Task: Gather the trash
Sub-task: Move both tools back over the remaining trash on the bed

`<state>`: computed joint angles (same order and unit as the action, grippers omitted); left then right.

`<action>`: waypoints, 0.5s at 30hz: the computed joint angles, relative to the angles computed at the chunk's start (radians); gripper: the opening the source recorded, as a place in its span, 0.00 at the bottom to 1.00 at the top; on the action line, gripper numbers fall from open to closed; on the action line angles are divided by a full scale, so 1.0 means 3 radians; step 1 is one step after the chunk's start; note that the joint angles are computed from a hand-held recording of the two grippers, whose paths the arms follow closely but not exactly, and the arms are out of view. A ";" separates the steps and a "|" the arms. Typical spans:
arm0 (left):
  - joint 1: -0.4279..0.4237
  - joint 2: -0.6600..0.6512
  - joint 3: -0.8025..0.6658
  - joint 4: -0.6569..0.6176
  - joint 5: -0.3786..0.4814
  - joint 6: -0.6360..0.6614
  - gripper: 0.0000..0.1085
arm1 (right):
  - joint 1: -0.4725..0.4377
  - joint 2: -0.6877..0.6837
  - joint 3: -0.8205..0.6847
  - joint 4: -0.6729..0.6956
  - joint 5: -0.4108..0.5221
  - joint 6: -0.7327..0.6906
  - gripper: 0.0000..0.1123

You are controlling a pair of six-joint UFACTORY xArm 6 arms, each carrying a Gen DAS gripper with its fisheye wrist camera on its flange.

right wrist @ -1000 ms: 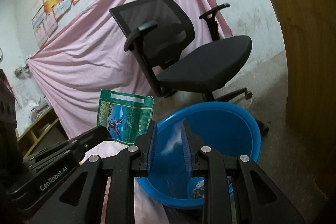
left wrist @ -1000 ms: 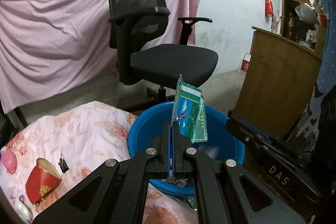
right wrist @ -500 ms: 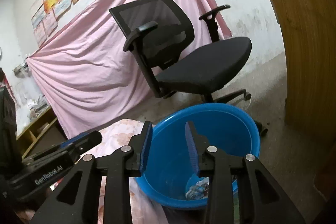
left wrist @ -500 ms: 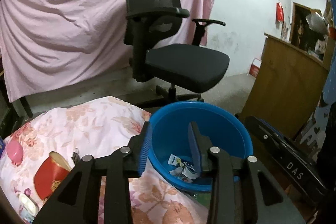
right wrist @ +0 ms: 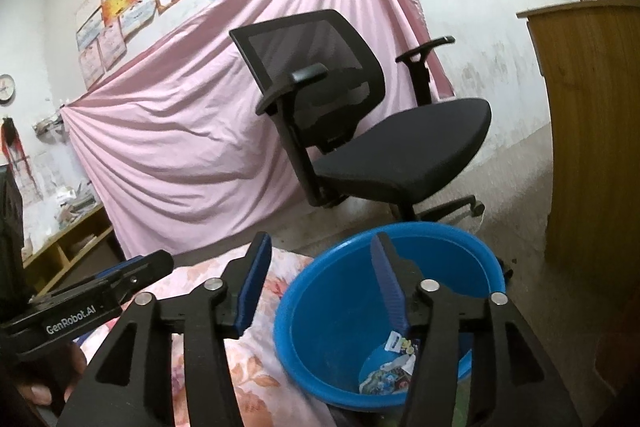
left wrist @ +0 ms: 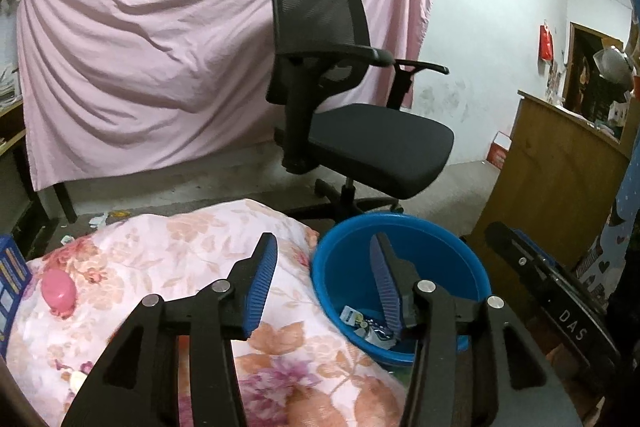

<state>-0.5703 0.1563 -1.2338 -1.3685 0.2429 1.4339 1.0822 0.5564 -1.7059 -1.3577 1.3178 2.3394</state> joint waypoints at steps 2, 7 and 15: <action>0.0057 -0.0041 0.0014 -0.0023 0.0005 0.0011 0.53 | 0.0010 0.0048 -0.0094 -0.0020 0.0045 -0.0050 0.50; 0.0268 -0.0152 0.0014 -0.0714 0.0064 0.0504 0.86 | 0.0076 0.0241 -0.0400 -0.0226 0.0259 -0.0114 0.70; 0.0652 -0.0327 0.0058 -0.1605 0.0249 0.1175 0.93 | 0.0133 0.0636 -0.1013 -0.0527 0.0303 -0.0531 0.92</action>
